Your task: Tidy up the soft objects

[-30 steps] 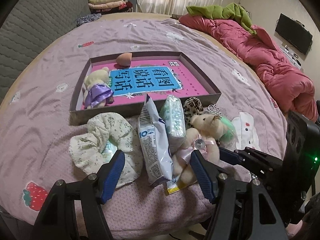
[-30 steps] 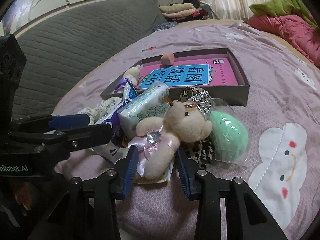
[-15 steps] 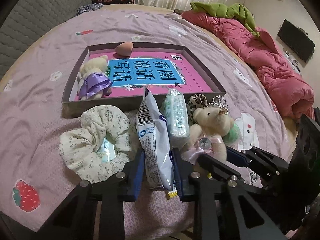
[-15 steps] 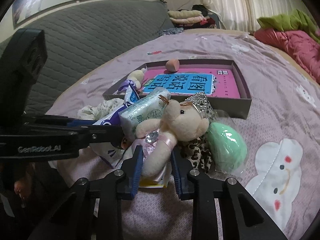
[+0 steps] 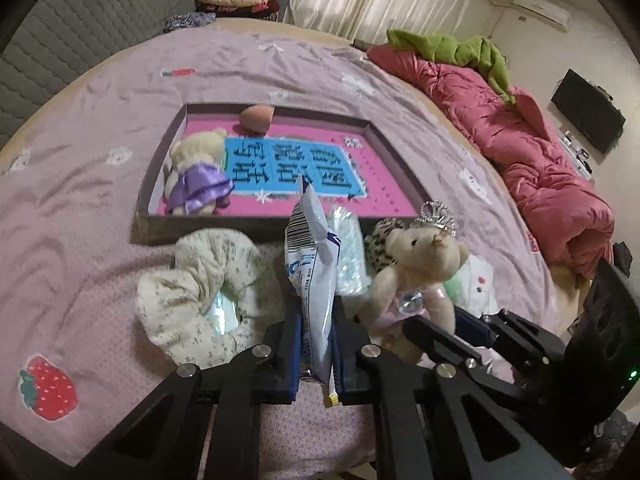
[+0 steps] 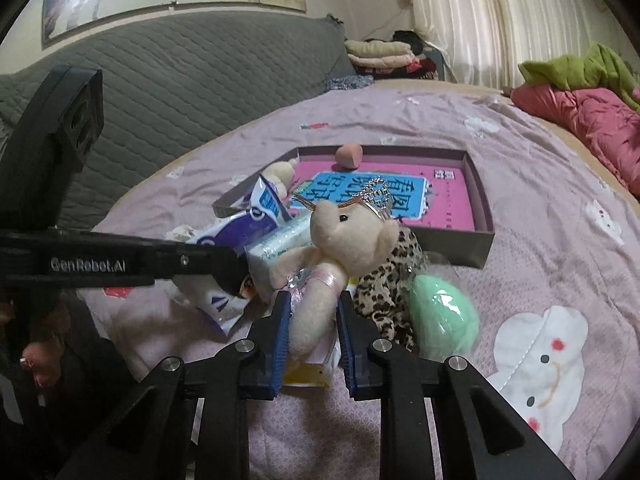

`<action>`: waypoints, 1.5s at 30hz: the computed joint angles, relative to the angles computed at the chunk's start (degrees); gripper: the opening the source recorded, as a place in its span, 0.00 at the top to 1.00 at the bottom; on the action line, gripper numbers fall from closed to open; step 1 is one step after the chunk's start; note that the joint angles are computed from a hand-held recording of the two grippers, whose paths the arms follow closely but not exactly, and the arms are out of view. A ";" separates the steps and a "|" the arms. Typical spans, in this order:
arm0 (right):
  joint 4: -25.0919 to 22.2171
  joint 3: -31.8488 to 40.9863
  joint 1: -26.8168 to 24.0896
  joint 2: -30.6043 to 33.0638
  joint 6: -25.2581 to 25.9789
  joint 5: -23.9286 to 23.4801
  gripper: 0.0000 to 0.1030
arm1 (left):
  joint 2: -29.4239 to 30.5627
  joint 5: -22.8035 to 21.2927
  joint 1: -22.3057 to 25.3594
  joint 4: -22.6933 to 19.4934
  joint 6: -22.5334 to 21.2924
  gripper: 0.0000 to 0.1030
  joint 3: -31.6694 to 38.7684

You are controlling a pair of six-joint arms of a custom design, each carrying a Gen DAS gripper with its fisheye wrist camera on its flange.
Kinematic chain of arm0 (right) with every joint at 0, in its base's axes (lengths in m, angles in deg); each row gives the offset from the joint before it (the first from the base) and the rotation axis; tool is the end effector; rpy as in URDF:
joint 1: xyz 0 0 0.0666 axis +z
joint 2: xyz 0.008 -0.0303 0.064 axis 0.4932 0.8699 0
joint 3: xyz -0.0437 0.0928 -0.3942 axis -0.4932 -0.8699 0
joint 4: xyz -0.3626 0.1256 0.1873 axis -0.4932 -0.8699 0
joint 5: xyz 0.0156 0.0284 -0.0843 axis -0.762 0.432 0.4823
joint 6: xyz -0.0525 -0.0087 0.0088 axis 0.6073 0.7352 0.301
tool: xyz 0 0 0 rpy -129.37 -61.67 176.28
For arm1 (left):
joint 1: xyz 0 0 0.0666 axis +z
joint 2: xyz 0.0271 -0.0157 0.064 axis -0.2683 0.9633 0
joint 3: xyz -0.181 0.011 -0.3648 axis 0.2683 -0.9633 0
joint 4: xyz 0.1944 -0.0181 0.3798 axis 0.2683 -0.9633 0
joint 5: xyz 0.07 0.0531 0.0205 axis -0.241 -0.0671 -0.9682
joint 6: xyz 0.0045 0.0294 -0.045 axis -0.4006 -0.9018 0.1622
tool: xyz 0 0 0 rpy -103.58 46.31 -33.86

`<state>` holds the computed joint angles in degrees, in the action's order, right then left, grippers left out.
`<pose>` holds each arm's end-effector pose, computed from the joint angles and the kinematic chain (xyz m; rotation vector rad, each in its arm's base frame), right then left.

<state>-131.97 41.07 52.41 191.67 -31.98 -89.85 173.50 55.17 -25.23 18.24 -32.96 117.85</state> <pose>0.6266 0.2769 0.4505 -0.7301 2.1852 0.5598 0.6251 -0.1104 0.4899 -0.2061 2.4952 -0.3469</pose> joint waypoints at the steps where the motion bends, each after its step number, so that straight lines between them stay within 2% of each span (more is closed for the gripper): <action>1: 0.29 -0.14 0.02 -0.17 0.24 0.22 0.78 | -0.09 -0.02 0.00 0.16 -0.02 0.88 0.15; 8: 4.81 -2.24 -0.26 -2.22 0.22 0.70 0.78 | -0.77 -0.77 -0.01 1.55 0.13 0.88 0.76; 19: 8.20 -1.34 -1.64 -2.30 -3.59 -0.74 0.78 | -0.98 -1.66 -0.26 3.54 -0.98 0.88 1.41; 33: 9.32 3.93 -3.37 1.76 -8.33 -2.88 0.78 | -0.46 -2.72 0.98 7.08 0.34 0.88 1.27; 39: 10.62 6.46 -3.74 3.42 -8.68 -2.03 0.78 | 1.44 -2.70 1.64 7.39 0.67 0.88 3.38; 45: 10.00 9.96 -3.80 5.82 -9.05 -1.76 0.78 | 3.32 -2.98 2.13 7.71 1.21 0.88 5.61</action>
<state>-121.97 51.03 48.61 197.49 -41.04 -91.60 176.82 52.19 -23.10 25.96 -31.75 123.47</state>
